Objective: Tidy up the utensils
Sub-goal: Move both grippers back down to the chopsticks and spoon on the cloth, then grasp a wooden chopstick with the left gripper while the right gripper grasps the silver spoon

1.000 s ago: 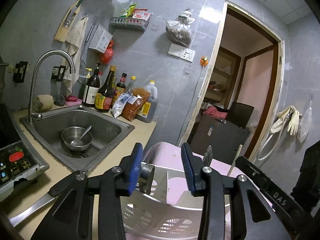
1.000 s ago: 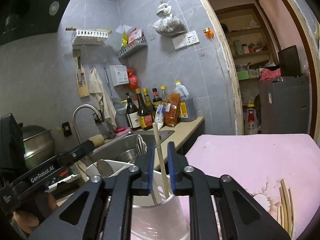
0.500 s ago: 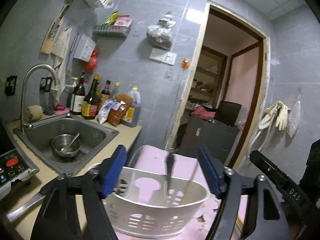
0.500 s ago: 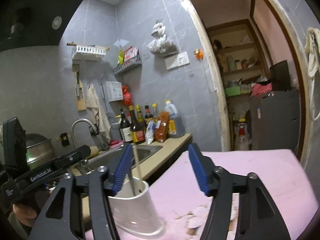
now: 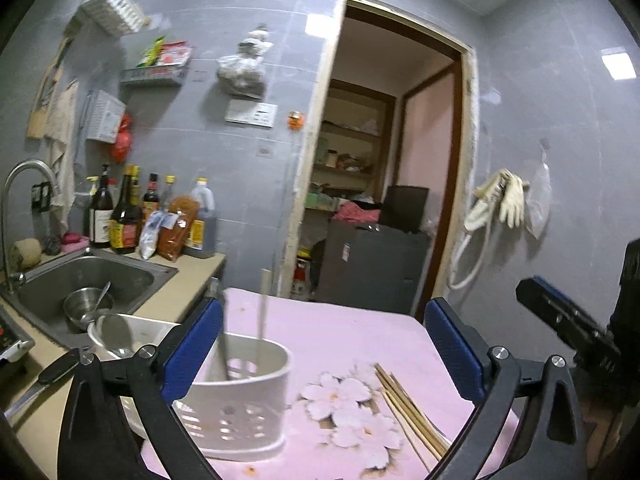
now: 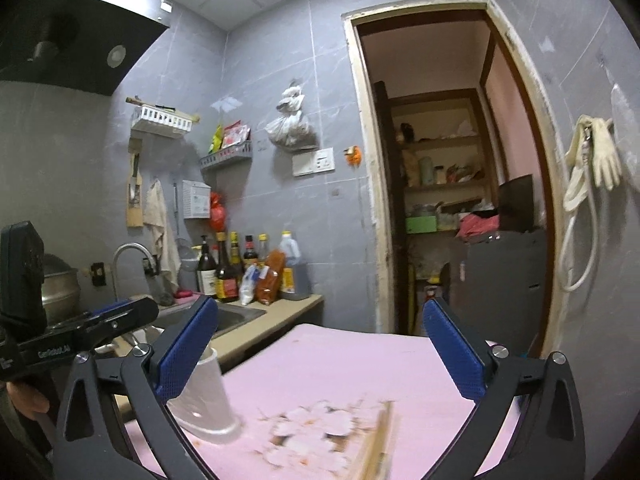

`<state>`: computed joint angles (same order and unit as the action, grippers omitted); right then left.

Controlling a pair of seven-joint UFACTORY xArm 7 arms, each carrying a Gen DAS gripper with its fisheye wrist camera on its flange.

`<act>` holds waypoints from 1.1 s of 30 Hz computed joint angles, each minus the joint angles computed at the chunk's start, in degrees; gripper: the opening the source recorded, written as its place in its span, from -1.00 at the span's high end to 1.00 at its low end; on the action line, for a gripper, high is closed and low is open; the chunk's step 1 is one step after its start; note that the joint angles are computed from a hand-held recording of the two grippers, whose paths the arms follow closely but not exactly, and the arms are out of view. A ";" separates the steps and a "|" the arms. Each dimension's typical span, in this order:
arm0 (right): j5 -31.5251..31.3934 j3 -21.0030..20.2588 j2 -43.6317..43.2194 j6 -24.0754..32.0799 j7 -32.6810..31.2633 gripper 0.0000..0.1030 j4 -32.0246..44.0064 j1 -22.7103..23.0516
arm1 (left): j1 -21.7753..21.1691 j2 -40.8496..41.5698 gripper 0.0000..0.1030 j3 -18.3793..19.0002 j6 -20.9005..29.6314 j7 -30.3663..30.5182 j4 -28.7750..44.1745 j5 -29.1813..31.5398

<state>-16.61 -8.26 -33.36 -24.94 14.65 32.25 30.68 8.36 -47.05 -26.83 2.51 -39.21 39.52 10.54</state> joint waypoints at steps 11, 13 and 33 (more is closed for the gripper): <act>-0.18 -5.57 -5.00 6.27 -6.53 -1.00 -4.21 -0.46 | -2.05 8.33 -0.93 -5.16 4.09 -0.42 4.43 2.64; 0.22 -7.73 -5.41 9.02 -8.42 -1.00 -4.13 1.34 | -3.63 11.12 -0.93 -5.00 6.89 0.02 6.09 3.61; 13.44 -18.97 -2.03 39.92 -28.00 0.14 2.15 14.66 | -25.23 30.85 -0.34 9.77 23.53 6.96 15.92 2.58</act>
<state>-3.17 -27.23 -35.39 14.98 -13.35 34.41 45.34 -16.87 -16.19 -17.06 26.03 -32.25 55.45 13.12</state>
